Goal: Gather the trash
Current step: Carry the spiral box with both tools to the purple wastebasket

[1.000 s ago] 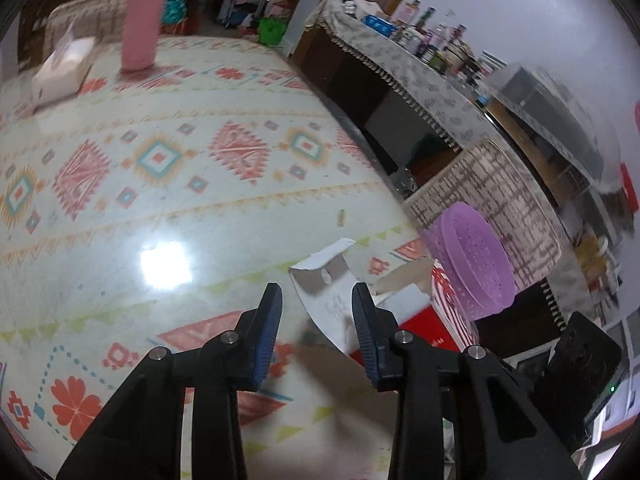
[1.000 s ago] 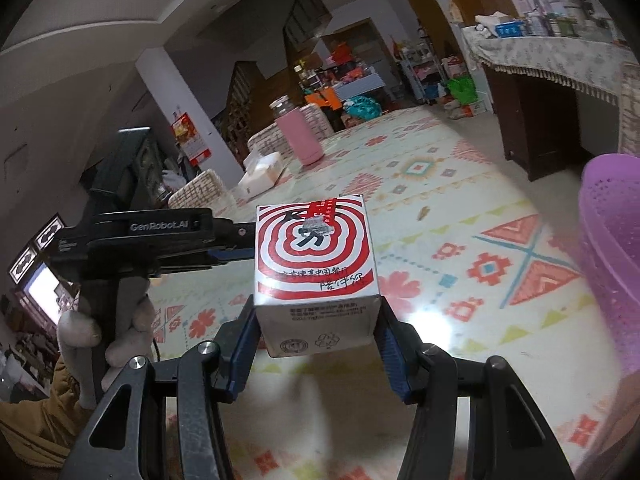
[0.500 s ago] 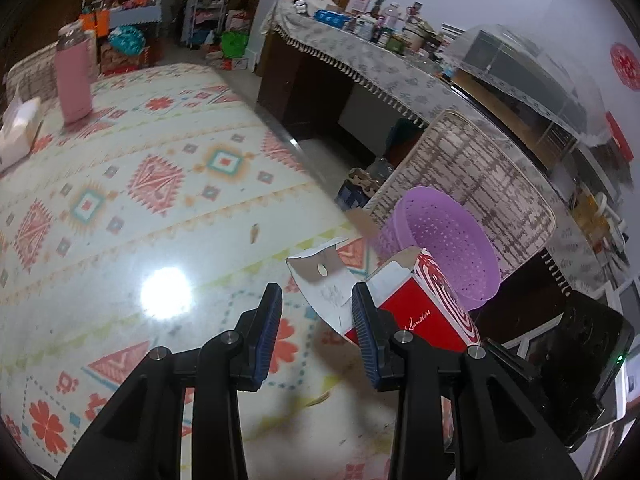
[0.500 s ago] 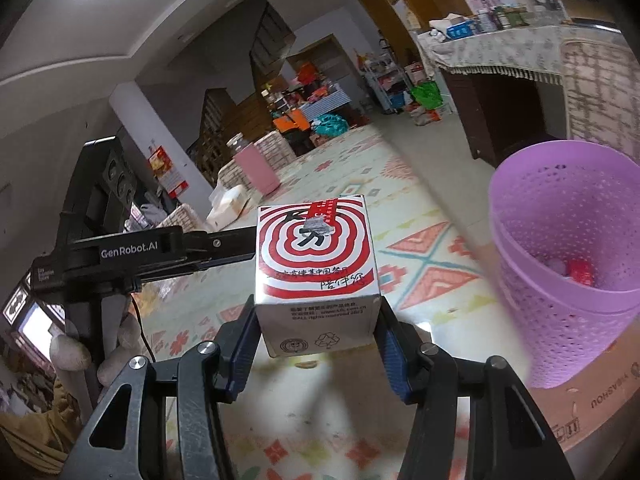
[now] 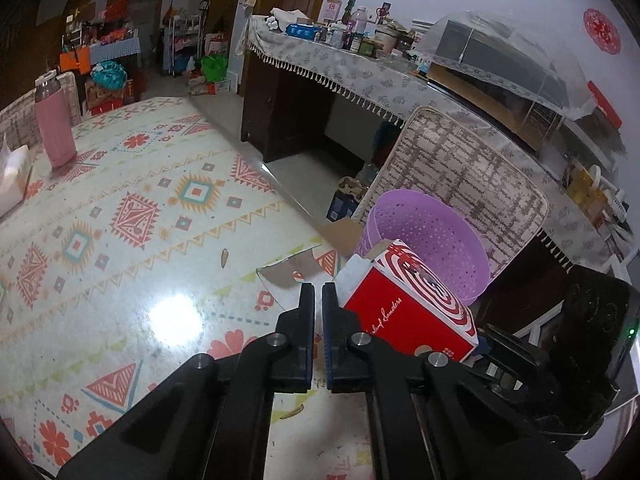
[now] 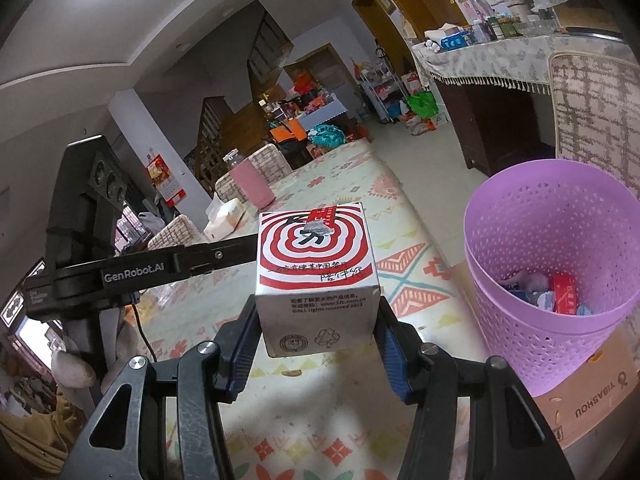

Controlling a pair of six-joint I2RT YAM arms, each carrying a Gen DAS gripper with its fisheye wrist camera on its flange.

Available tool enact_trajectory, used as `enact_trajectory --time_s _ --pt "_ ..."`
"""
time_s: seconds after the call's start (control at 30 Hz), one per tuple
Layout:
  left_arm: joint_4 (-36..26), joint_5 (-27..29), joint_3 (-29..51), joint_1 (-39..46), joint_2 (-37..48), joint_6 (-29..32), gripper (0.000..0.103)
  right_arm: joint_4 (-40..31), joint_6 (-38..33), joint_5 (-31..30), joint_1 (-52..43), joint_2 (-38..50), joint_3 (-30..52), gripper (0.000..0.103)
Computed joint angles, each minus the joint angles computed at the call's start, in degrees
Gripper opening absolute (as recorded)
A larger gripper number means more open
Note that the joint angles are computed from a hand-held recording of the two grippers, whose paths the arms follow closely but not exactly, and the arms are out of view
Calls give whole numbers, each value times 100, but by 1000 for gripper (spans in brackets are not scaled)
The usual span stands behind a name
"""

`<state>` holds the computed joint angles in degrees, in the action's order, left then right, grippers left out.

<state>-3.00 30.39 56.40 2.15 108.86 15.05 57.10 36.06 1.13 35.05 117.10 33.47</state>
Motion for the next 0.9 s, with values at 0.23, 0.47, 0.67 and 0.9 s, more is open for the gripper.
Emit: enact_trajectory --time_s 0.23,0.47,0.67,0.9 --pt "-720 809 754 609 648 -405 71 343 143 39 -4 -55 -186 59" --pt "-2137 1774 2092 988 1894 -408 79 418 218 -82 -12 -49 -185 59" --pt "-2469 2248 2506 1096 2287 -510 79 477 191 -172 73 59 -80 59" --pt "-2849 2784 2719 1195 2394 -461 79 412 173 -365 166 260 124 59"
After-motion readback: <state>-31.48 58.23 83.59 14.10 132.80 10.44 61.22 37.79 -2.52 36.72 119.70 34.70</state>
